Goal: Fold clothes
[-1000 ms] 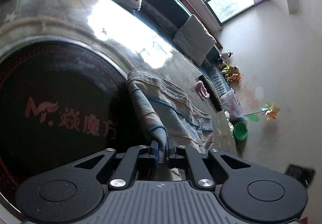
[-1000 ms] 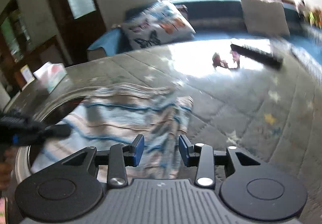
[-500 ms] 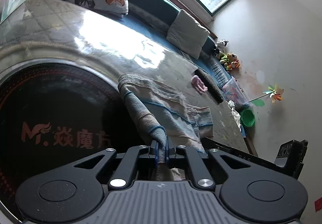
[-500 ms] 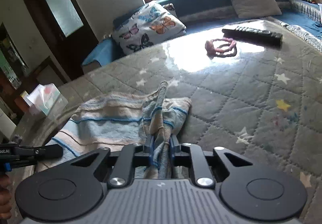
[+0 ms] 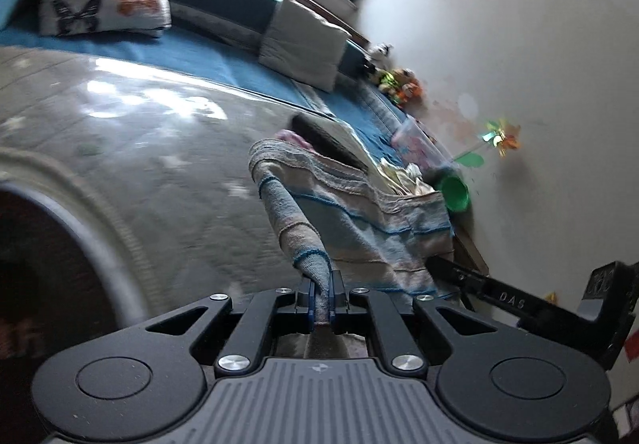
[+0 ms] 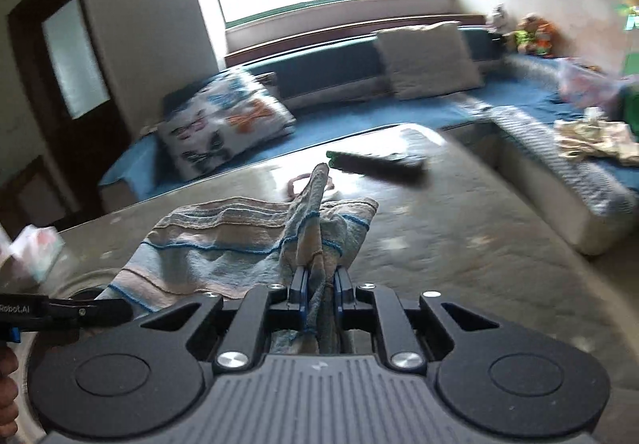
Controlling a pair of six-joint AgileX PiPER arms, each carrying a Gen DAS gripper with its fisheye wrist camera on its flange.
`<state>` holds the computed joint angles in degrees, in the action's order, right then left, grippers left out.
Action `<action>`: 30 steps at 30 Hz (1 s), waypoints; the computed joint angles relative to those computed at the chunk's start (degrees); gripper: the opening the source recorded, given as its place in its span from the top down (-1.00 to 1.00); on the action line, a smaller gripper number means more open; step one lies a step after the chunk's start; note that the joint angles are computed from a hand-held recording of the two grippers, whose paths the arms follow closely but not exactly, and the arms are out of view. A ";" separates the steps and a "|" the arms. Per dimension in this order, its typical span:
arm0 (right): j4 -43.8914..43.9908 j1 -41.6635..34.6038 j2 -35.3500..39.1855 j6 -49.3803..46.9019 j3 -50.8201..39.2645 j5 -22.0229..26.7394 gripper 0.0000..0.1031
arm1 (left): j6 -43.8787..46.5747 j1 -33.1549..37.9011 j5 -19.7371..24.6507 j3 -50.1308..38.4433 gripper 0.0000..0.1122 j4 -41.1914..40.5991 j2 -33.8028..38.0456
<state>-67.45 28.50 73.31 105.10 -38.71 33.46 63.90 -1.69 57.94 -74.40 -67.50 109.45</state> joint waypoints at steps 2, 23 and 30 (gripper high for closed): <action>0.75 -1.63 -1.24 0.03 1.56 0.81 0.77 | 0.20 -2.56 -2.07 0.06 0.86 0.16 0.55; -3.43 3.45 -0.92 6.28 6.70 5.52 0.27 | 30.32 8.63 1.99 13.55 0.30 0.00 -15.71; -3.04 13.36 -1.62 4.20 3.98 7.07 -0.09 | 45.29 21.31 11.52 21.64 0.30 -3.02 -23.19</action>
